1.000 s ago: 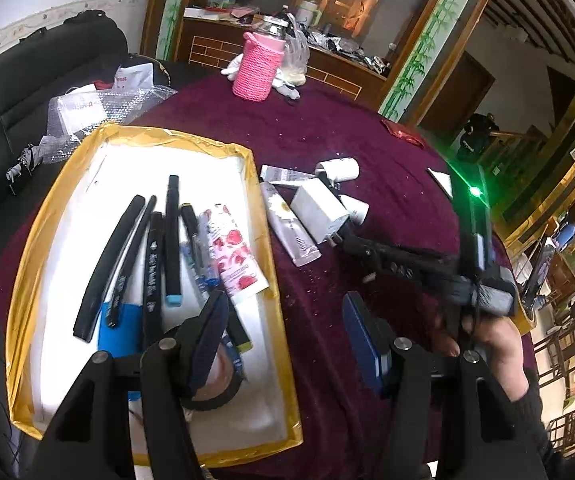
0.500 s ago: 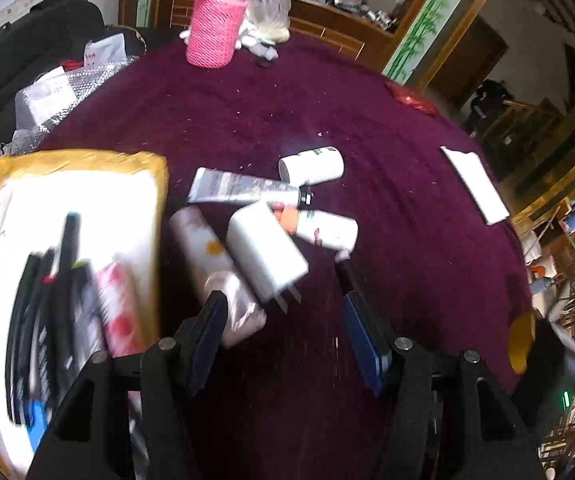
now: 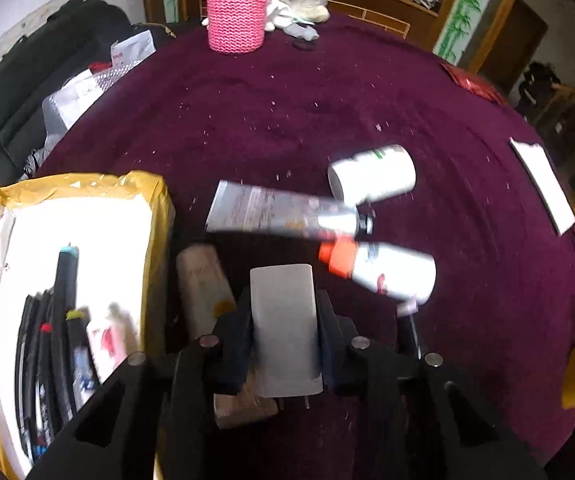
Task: Organize objects
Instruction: 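Grasp the white charger with the left gripper while the right grasps a black marker, then carry the white charger and black marker into the tray and open both grippers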
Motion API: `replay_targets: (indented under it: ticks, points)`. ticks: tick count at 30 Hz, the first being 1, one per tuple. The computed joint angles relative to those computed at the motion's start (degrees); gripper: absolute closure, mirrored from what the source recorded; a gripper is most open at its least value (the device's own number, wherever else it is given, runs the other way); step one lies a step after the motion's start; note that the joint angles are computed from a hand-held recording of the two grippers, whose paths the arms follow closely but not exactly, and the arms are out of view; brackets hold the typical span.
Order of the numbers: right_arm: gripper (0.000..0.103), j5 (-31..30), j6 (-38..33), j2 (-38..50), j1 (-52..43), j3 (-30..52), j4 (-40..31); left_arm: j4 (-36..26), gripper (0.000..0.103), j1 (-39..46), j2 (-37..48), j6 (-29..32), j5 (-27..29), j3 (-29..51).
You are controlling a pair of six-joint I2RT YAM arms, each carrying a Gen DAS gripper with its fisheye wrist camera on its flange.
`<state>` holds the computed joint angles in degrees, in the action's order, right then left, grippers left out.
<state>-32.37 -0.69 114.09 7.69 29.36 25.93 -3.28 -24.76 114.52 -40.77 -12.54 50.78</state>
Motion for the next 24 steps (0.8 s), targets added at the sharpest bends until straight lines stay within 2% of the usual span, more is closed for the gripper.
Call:
replay_targets:
  ticks: [7, 10, 12, 15, 18, 21, 24]
  points:
    - [0.087, -1.3, 0.1, 0.1, -0.6, 0.1, -0.5, 8.5, 0.076, -9.1, -14.1, -4.3, 5.5, -18.4]
    - [0.087, -0.2, -0.1, -0.4, -0.1, -0.1, -0.6, 10.8, 0.076, -14.7, -20.9, -8.1, 4.4, -25.5]
    - [0.087, 4.5, -0.6, -2.1, 2.7, -0.3, -1.5, 11.0, 0.076, -17.8, -24.2, -10.5, 2.5, -28.6]
    - [0.087, 17.7, -0.8, -4.7, 10.6, -0.7, -2.1, 12.0, 0.076, -20.0, -28.4, -13.0, 1.1, -32.8]
    - [0.087, 26.9, 0.0, -4.8, 15.8, -1.1, -0.6, 11.8, 0.076, -22.1, -31.9, -15.8, -0.6, -35.5]
    - [0.088, 28.8, 1.4, -6.4, 16.3, -2.8, -0.4, 10.6, 0.076, -22.7, -35.3, -16.6, -1.3, -37.2]
    - [0.088, 24.8, 3.7, -7.8, 14.0, -5.4, 0.8, 10.1, 0.076, -22.9, -36.7, -16.9, -1.6, -37.9]
